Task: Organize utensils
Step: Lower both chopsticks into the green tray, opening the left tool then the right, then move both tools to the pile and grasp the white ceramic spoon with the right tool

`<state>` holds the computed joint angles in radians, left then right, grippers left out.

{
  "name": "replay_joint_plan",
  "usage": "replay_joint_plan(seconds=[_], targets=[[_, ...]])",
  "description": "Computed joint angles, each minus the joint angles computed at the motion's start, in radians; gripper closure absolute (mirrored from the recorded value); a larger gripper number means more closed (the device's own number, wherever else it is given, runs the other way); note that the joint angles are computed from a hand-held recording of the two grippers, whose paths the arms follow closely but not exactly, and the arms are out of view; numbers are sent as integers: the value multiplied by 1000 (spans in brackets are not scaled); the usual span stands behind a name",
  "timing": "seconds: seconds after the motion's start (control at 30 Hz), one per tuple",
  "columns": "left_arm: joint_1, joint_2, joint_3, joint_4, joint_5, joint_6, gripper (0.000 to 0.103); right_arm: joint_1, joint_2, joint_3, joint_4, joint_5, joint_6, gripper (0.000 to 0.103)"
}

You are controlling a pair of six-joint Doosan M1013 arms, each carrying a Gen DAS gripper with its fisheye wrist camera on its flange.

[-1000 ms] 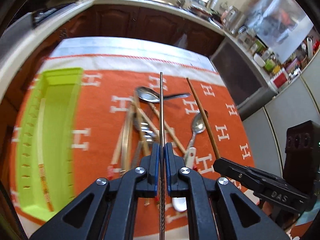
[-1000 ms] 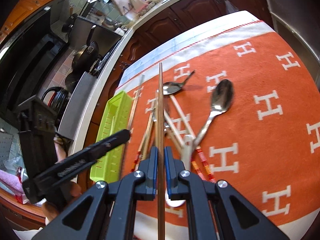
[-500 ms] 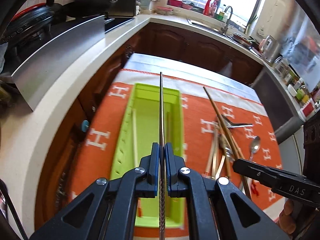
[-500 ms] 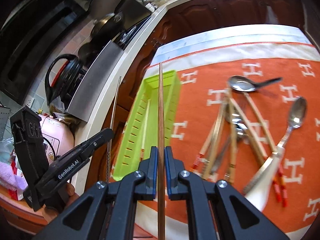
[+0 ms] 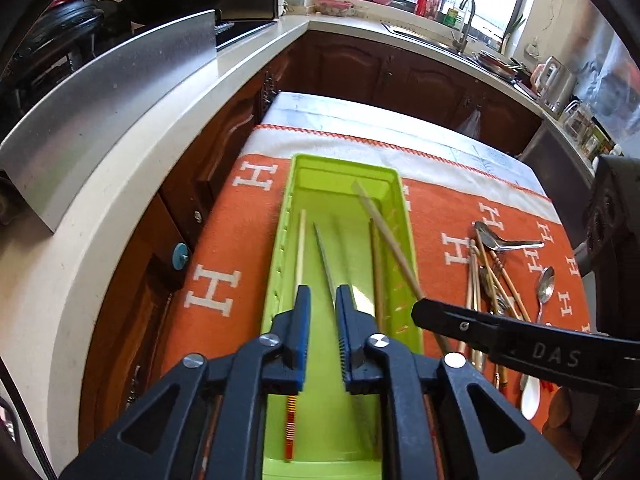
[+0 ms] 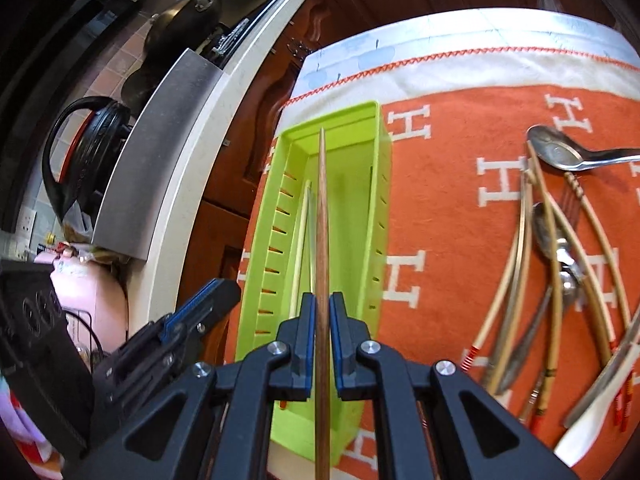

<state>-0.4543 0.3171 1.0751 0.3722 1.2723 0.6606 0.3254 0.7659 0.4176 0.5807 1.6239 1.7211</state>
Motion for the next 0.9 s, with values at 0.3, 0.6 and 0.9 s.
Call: replay_joint_plan(seconds=[0.3, 0.6, 0.9], targets=[[1, -15, 8, 38, 20, -43, 72, 13, -1, 12, -4, 16, -30, 94], [-22, -16, -2, 71, 32, -41, 62, 9, -81, 131, -63, -68, -129, 94], [-52, -7, -34, 120, 68, -41, 52, -18, -192, 291, -97, -200, -238, 94]])
